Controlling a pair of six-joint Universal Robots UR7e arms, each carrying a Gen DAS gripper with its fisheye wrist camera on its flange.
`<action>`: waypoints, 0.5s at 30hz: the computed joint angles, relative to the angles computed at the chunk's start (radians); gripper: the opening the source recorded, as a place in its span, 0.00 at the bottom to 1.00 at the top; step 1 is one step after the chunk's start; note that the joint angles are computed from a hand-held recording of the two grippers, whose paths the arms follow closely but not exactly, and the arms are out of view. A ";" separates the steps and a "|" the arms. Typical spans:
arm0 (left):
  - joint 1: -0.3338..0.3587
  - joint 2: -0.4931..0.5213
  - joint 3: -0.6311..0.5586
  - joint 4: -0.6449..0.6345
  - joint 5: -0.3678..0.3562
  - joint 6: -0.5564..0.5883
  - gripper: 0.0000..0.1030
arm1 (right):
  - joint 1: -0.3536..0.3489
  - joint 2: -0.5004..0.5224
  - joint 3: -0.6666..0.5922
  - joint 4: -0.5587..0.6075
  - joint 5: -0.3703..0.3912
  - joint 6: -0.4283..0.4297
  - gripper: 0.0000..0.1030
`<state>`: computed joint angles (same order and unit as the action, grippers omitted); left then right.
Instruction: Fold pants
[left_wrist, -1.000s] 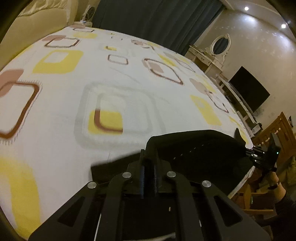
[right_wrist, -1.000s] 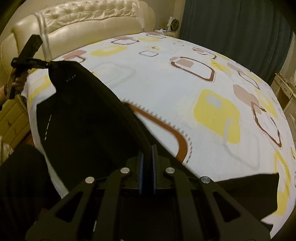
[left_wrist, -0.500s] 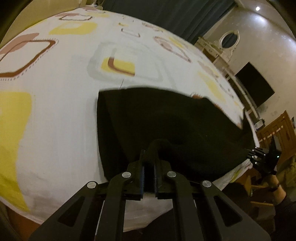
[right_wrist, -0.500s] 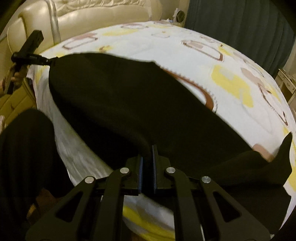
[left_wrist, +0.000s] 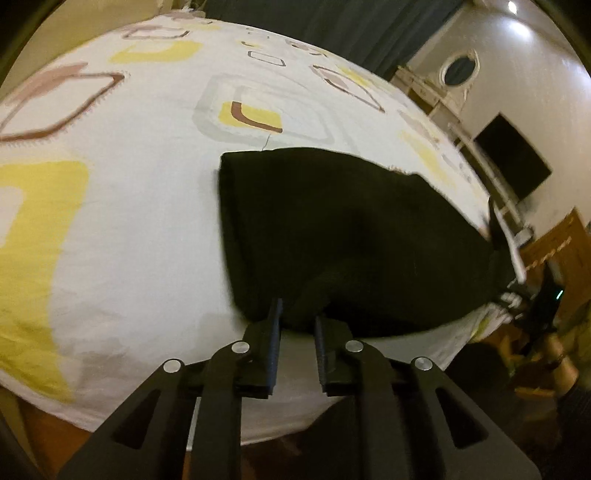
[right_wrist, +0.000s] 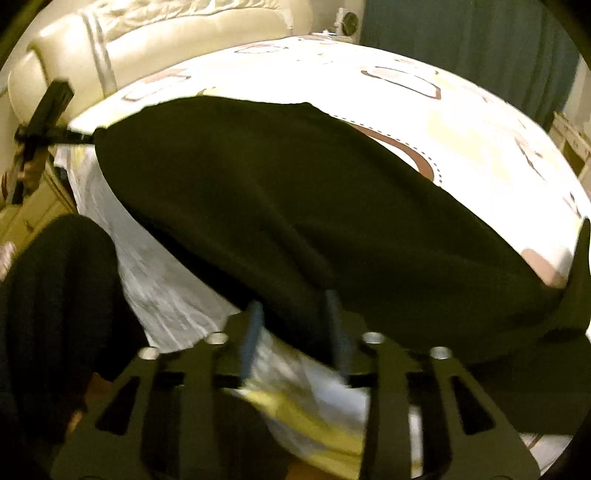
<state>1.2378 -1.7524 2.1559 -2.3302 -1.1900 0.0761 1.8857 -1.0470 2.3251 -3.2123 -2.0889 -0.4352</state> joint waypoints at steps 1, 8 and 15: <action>-0.017 -0.016 0.008 0.009 0.029 0.001 0.17 | -0.002 -0.022 0.007 0.017 0.017 0.021 0.48; -0.140 -0.039 0.013 -0.022 0.130 -0.026 0.22 | -0.033 -0.220 -0.022 0.092 0.059 0.197 0.55; -0.166 0.160 -0.019 -0.205 0.161 -0.062 0.43 | -0.135 -0.062 -0.441 0.277 -0.415 0.433 0.65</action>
<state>1.0716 -1.5923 2.1372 -2.5349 -1.0294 0.0143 1.7510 -1.1088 1.8839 -2.9353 -2.5040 -0.0022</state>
